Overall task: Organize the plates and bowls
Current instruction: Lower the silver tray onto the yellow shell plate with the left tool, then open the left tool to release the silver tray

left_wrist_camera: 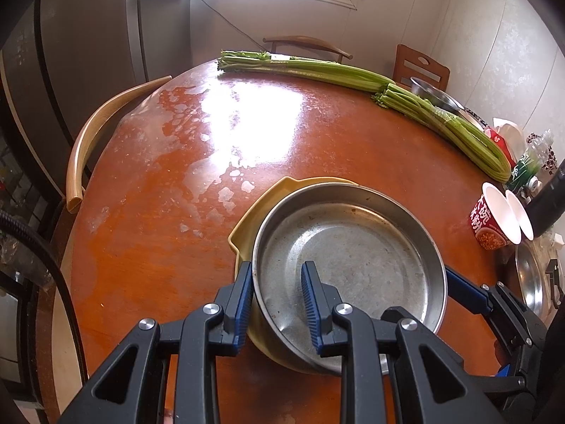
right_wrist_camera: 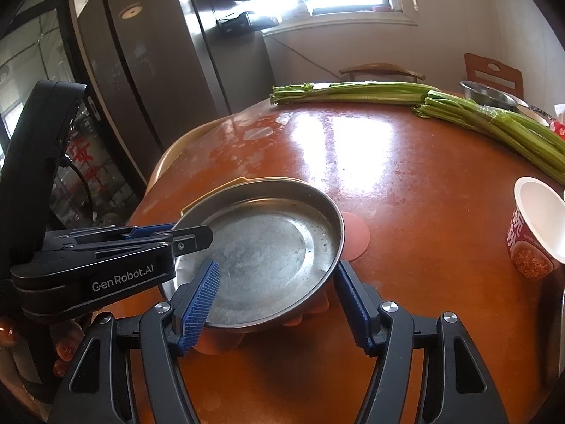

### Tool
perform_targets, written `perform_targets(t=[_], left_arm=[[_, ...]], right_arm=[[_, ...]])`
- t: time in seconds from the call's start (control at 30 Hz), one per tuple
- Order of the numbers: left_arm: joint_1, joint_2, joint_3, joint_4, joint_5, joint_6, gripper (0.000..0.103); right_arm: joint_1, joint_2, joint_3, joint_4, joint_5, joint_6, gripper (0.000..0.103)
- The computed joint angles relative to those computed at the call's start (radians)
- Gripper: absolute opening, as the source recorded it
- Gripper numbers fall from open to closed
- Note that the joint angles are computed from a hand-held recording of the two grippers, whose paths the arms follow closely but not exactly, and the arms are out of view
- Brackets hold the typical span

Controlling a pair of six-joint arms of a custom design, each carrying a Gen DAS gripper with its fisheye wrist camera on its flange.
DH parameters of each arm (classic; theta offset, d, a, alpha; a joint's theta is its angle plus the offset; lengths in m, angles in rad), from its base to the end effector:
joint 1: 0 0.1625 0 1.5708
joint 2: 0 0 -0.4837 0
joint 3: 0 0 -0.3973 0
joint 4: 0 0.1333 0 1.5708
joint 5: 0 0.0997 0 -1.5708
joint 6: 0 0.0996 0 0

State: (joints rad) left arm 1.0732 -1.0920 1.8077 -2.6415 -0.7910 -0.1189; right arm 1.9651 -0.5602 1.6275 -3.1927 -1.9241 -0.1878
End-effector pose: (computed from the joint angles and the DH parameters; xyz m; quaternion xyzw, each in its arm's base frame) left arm -0.1272 -0.6601 0.2994 0.1054 0.9068 -0.2691 0.3069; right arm 0.3738 -0.6410 0.0446 0.2256 -0.9208 0.2855 0.1403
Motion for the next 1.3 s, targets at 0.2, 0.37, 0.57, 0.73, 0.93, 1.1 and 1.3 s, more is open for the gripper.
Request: perform_targets(t=[0.2,0.37,0.57,0.73,0.93,1.1,1.3], left_arm=[[-0.001,-0.009,0.002,0.006,-0.014,-0.001,0.028],[-0.004,-0.016,-0.003,0.012,-0.016,0.002,0.028],[-0.012,-0.025,0.009,0.003,-0.012,0.006,0.028],[-0.012,-0.027,0.013,0.008,-0.008,-0.006,0.028],[-0.014,-0.041,0.028,-0.018,-0.011,-0.002,0.028],[-0.021,-0.059,0.051,-0.043,-0.018,0.003,0.028],[-0.029,-0.083,0.082,-0.087,-0.011,-0.002,0.028]], right_arm=[[0.001,0.005,-0.001,-0.005,-0.007,-0.005,0.069],[-0.004,0.004,0.000,0.003,0.005,0.000,0.069],[-0.009,0.001,0.005,0.006,0.011,0.000,0.069],[-0.010,-0.002,0.009,0.004,0.015,-0.003,0.069],[-0.011,-0.006,0.014,0.001,0.028,-0.009,0.069],[-0.014,-0.008,0.018,-0.009,0.046,-0.009,0.069],[-0.011,-0.008,0.019,-0.013,0.046,-0.024,0.069]])
